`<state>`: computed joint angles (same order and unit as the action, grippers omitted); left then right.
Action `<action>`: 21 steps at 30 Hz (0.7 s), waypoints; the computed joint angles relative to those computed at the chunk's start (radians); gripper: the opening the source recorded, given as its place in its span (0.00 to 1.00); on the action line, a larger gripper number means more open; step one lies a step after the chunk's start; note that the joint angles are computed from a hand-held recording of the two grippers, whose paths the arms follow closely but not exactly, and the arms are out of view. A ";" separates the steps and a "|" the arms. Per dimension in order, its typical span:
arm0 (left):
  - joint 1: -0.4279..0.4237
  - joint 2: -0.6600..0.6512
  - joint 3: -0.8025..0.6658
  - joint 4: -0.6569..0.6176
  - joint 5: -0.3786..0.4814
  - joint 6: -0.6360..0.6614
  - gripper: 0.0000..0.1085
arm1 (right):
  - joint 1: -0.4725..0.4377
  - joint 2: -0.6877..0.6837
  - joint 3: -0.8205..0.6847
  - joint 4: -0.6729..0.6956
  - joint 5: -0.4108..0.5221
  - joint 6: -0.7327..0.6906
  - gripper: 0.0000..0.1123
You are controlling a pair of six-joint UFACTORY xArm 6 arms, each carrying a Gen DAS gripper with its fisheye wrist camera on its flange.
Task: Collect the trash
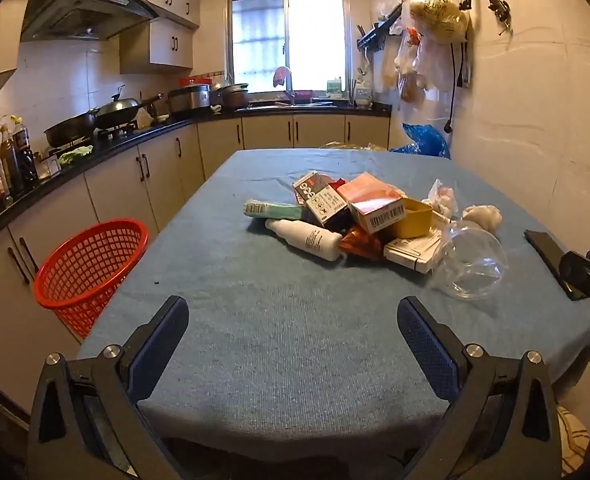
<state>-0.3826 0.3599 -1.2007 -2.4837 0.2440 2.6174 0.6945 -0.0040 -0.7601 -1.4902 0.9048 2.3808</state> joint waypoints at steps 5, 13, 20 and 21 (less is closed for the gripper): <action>0.003 0.012 -0.005 0.008 -0.003 -0.008 0.95 | -0.025 0.027 -0.022 -0.004 -0.062 -0.018 0.78; -0.005 0.031 -0.030 0.055 -0.031 -0.057 0.95 | -0.013 0.060 -0.058 0.030 -0.040 -0.085 0.78; -0.004 0.030 -0.027 0.068 -0.031 -0.070 0.95 | -0.009 0.063 -0.062 0.040 -0.027 -0.095 0.78; -0.004 0.032 -0.028 0.061 -0.032 -0.063 0.95 | -0.008 0.065 -0.064 0.041 -0.025 -0.099 0.78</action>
<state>-0.3866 0.3916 -1.2285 -2.4227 0.2124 2.5543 0.6868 0.0610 -0.8236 -1.4489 0.8802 2.2820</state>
